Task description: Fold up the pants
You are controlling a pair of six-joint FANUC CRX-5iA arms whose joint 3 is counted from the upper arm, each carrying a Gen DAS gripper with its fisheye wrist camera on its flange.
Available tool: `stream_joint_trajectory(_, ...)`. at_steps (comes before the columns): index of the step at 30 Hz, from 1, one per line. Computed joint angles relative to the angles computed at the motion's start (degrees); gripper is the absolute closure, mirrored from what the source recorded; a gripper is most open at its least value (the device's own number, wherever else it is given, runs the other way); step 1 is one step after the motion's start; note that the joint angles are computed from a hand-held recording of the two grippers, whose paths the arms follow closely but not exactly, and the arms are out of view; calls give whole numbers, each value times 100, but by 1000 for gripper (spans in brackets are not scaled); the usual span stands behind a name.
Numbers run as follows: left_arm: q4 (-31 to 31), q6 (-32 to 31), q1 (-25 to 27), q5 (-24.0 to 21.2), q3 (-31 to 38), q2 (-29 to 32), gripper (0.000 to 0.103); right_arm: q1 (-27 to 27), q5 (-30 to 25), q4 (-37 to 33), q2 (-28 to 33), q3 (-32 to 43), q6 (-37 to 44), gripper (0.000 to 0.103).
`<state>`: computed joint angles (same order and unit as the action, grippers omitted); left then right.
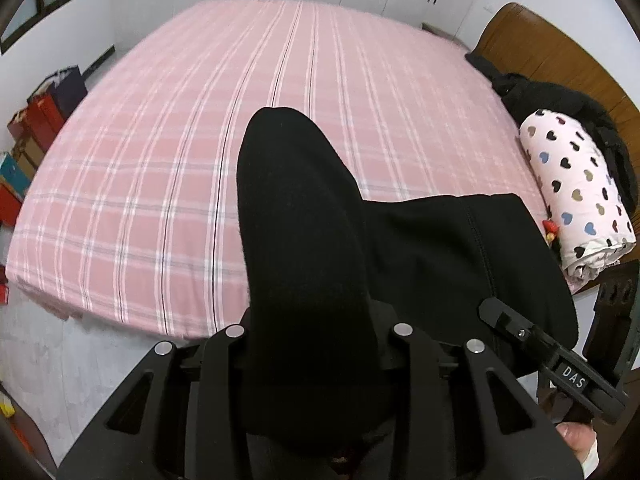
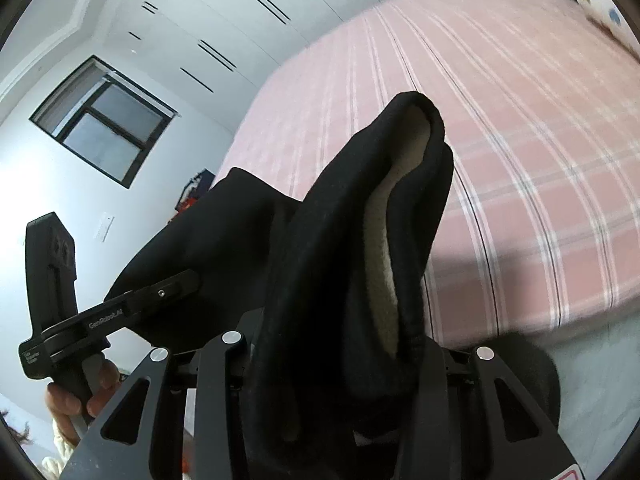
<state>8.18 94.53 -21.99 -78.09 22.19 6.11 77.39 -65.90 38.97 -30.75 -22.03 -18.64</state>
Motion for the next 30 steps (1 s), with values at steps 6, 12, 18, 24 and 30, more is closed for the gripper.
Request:
stream_joint_trajectory(6,95,-96,46,155,524,154,71,-416,122,263,204,377,545,66)
stream_joint_trajectory(12,203,-238,125,382,1115,488,71,-1208,627,201,443,737,1268,66)
stream_joint_trajectory(18,256,-295,158,623,1860,1106,71,-2316,1360,-188,899,1155,2318,66)
stream_joint_trajectory(24,229,-268,162,682,3045,2086,71,-3492,2336,-768,1451,1475,3183,66)
stream_joint_trajectory(30,183,-189,175,207,4995,3480,71,-4222,2893,-1325,2031,1844,3865,66)
